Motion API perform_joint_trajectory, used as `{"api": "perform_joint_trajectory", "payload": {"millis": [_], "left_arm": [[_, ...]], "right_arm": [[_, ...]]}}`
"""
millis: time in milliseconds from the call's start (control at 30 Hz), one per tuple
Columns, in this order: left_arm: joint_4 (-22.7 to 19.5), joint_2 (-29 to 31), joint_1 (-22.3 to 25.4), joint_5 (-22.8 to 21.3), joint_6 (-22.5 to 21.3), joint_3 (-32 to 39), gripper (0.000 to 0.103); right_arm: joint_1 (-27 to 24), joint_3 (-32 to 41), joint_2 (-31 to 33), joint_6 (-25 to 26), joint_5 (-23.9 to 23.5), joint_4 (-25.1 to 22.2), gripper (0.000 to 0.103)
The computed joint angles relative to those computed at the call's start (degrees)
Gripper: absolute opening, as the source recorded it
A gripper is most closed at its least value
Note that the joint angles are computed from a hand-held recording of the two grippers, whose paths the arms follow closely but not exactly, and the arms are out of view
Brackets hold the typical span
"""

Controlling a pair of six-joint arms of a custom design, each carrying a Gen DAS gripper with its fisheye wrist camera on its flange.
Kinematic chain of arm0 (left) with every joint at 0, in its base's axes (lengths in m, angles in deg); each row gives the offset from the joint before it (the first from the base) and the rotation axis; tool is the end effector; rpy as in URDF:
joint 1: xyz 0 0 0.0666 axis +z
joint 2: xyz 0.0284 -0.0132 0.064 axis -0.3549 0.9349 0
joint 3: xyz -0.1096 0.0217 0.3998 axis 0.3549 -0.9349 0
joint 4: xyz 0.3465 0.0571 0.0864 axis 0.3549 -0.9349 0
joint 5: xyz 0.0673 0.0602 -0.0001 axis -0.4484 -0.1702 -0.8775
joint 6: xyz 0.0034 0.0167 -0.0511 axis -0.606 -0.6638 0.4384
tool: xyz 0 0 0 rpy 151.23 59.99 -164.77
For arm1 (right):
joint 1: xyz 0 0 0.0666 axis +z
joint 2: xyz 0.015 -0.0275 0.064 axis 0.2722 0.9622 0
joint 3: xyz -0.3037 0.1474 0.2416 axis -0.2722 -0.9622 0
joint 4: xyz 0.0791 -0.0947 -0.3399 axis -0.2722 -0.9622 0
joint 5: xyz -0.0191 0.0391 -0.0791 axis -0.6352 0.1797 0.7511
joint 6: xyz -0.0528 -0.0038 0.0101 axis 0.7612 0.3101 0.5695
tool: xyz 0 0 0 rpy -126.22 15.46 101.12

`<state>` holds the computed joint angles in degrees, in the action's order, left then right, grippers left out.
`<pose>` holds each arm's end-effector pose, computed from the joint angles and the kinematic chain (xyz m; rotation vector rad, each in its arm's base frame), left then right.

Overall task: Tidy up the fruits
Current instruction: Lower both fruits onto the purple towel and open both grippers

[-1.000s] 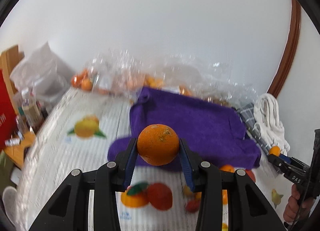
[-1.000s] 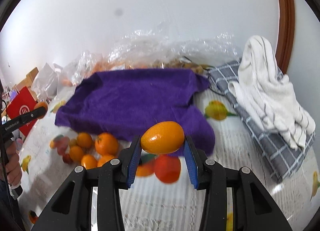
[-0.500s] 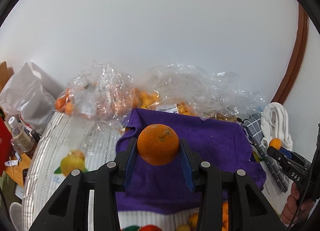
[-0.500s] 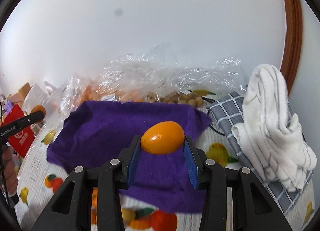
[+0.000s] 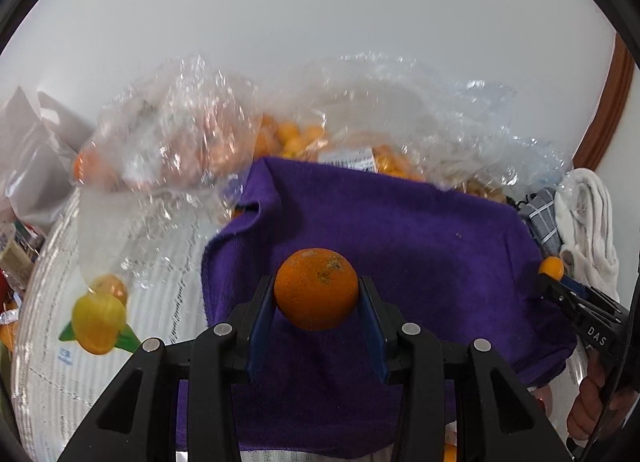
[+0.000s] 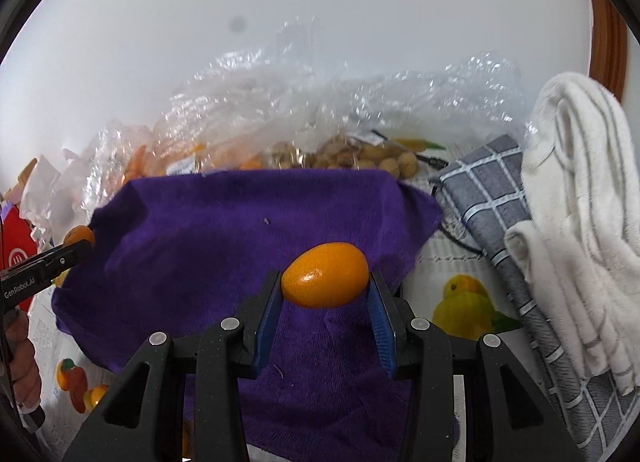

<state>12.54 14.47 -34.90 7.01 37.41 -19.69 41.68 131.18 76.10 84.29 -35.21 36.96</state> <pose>0.4216 -0.0958 0.3364 -0.5477 2.3346 -0.0305 0.5285 0.2593 0.3205 -0.5642 2.3380 0.3184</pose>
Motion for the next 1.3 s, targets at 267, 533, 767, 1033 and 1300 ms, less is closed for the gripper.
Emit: {"api": "perform_joint_trajectory", "payload": {"millis": [267, 533, 767, 1033, 1300], "left_arm": [[-0.6, 1.6, 0.0, 0.8, -0.5, 0.7, 0.039], [-1.8, 2.9, 0.3, 1.7, -0.7, 1.3, 0.039], [-2.9, 4.3, -0.1, 1.7, -0.6, 2.4, 0.039], [-3.8, 5.2, -0.4, 1.3, -1.0, 3.1, 0.039], [-4.5, 5.8, -0.6, 1.0, -1.5, 3.6, 0.039]], "right_arm": [[0.4, 0.9, 1.3, 1.2, 0.9, -1.5, 0.042], [0.6, 1.3, 2.0, 1.5, 1.3, -2.8, 0.042], [0.9, 1.8, 2.5, 2.2, 1.8, -3.9, 0.042], [1.2, 1.7, 2.7, 2.8, 2.2, -4.1, 0.042], [1.7, 1.3, 2.5, 3.3, 2.6, -3.7, 0.052]]}}
